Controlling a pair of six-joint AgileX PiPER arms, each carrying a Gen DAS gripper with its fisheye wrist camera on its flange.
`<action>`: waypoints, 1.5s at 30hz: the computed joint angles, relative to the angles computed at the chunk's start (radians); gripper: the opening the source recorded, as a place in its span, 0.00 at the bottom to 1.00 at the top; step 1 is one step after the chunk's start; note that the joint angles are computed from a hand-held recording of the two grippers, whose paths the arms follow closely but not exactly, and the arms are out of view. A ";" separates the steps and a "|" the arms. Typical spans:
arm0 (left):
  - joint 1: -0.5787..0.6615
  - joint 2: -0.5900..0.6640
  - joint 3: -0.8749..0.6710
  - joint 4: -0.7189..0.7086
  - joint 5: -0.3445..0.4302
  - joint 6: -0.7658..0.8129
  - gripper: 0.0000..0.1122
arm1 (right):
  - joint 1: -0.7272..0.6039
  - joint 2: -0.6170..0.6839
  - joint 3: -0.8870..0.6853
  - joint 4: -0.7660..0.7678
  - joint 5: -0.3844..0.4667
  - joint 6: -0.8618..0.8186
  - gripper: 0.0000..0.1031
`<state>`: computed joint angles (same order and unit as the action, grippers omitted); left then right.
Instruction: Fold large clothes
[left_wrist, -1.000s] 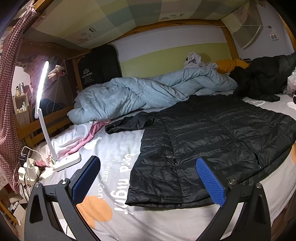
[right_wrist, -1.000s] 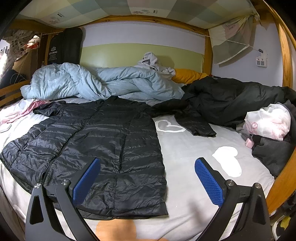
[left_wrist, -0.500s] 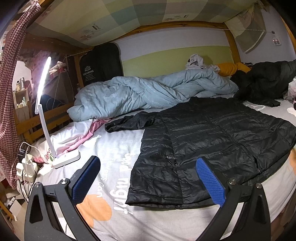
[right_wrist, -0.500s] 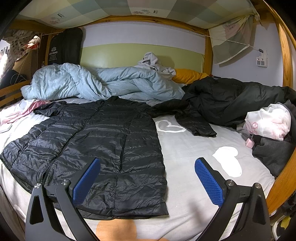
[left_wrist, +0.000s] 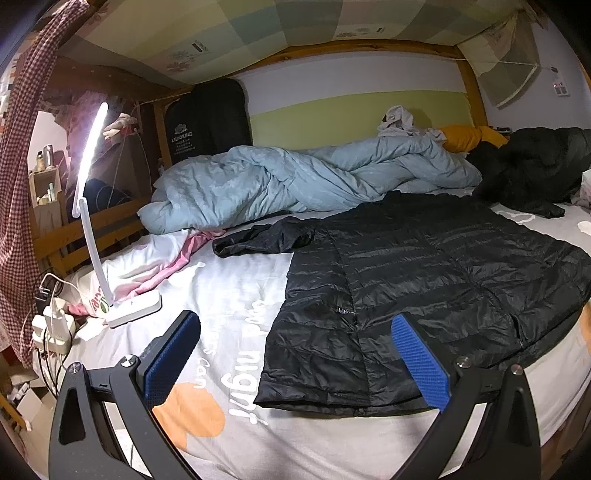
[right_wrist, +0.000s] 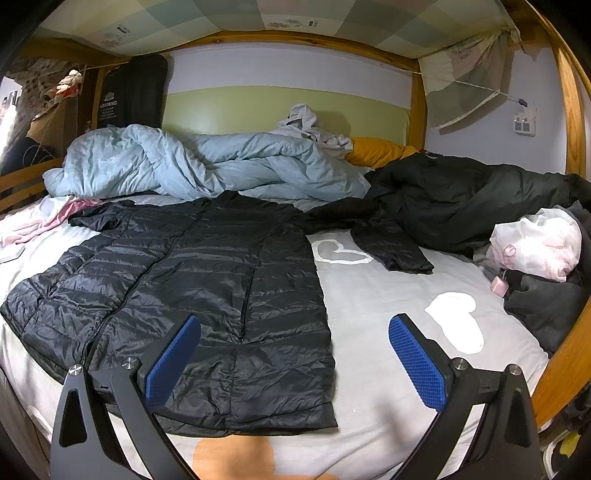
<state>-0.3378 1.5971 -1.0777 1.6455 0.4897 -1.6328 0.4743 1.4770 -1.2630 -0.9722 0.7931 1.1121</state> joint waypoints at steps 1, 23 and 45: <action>-0.001 0.000 0.000 0.002 0.005 -0.001 0.92 | -0.003 0.001 -0.002 0.005 -0.004 -0.006 1.00; 0.003 -0.008 0.012 0.029 -0.011 -0.038 0.92 | 0.007 -0.001 -0.008 0.018 0.001 -0.009 1.00; 0.037 -0.048 0.040 0.066 -0.118 -0.098 0.92 | 0.003 -0.024 0.009 0.005 -0.035 0.013 1.00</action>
